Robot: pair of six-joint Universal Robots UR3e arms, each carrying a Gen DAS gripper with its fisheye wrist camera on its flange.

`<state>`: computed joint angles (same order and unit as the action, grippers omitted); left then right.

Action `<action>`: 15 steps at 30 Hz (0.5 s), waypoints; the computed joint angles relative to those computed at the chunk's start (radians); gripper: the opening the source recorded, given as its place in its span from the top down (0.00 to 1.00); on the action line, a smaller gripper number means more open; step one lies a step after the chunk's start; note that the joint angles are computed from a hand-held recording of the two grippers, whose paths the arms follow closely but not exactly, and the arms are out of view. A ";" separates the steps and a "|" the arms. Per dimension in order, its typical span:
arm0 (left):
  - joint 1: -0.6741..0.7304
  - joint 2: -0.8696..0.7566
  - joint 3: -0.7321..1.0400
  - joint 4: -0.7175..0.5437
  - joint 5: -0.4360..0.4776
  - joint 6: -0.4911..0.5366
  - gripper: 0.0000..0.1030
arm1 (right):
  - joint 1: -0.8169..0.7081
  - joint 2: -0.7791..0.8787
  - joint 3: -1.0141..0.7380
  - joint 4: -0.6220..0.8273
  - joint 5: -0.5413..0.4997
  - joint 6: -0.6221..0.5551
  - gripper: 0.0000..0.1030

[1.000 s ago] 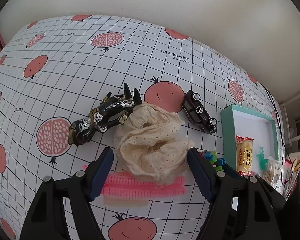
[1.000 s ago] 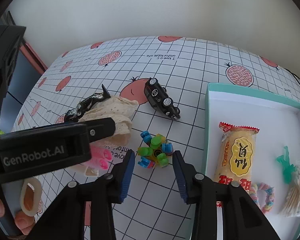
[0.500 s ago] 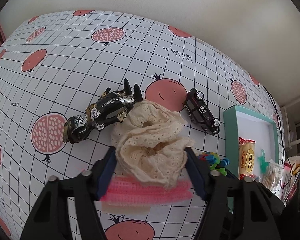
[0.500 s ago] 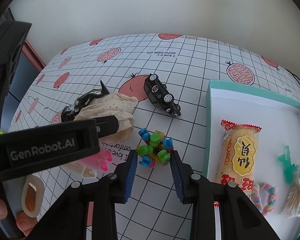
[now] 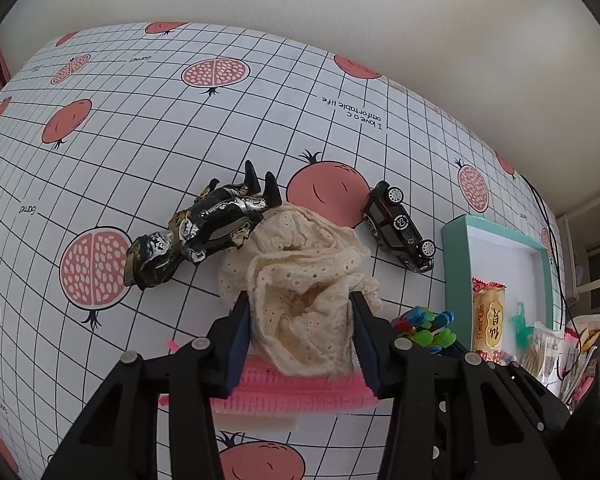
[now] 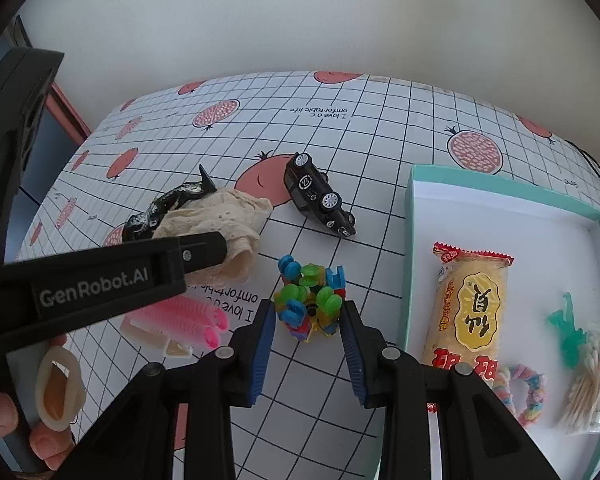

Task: Organize objects
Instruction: 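Close the right gripper on the colourful building blocks while the left grasps the beige lace cloth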

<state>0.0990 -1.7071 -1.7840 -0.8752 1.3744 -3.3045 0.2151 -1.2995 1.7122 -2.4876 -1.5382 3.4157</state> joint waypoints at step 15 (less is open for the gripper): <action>0.028 0.044 -0.043 0.028 -0.033 0.016 0.76 | -0.001 -0.017 0.007 0.002 -0.008 0.004 0.66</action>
<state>0.1271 -1.6636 -1.8273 -0.8471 1.3412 -3.2882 0.2146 -1.3169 1.7192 -2.4852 -1.5459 3.4201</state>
